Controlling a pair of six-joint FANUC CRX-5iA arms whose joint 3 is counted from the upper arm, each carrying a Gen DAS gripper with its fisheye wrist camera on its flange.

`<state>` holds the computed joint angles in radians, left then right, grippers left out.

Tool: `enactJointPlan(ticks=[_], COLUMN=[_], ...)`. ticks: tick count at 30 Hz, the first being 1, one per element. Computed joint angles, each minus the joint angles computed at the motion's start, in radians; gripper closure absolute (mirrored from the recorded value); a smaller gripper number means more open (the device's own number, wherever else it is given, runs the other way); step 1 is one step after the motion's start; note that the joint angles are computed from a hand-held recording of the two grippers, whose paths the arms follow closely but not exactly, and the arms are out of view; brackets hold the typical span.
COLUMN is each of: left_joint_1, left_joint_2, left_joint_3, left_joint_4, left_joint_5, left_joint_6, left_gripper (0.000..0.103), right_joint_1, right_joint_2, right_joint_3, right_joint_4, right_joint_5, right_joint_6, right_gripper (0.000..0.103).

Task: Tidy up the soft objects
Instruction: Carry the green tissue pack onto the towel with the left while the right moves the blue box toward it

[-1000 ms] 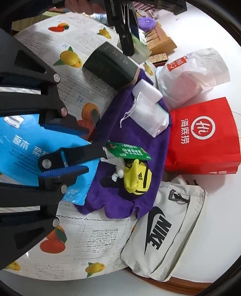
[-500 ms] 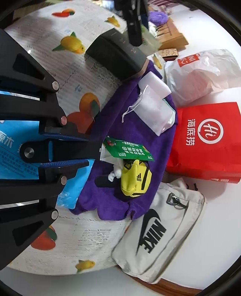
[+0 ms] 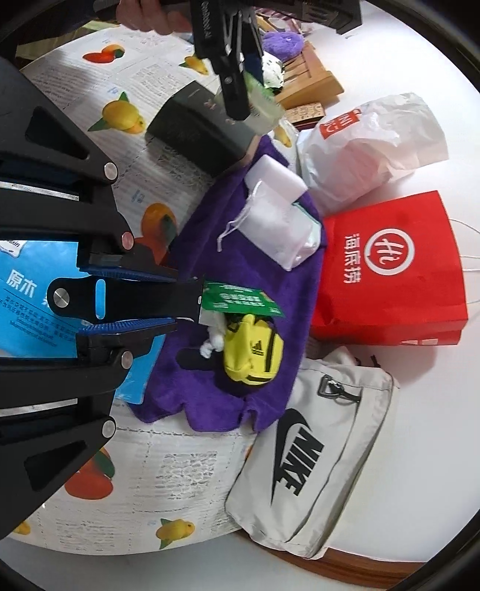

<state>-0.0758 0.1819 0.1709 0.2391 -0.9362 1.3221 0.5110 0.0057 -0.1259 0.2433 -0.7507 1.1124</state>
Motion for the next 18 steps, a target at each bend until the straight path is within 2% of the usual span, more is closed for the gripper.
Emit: enactJointPlan(ticks=[10,18], left_joint_1=[-0.024,-0.036], left_joint_2=[0.098,0.236], left_joint_3=[0.134,0.308], left_joint_4=[-0.03,-0.022], left_joint_5=[-0.026,-0.095], left_joint_6=[0.014,0.026], left_gripper=[0.027,0.027], right_joint_1=[-0.048,-0.103], right_joint_2=[0.056,0.15], right_joint_3=[0.092,0.211], right_joint_4=[-0.053,-0.101], right_joint_5=[0.025,0.026], right_joint_6=[0.062,0.125], right_gripper=[0.084,0.084])
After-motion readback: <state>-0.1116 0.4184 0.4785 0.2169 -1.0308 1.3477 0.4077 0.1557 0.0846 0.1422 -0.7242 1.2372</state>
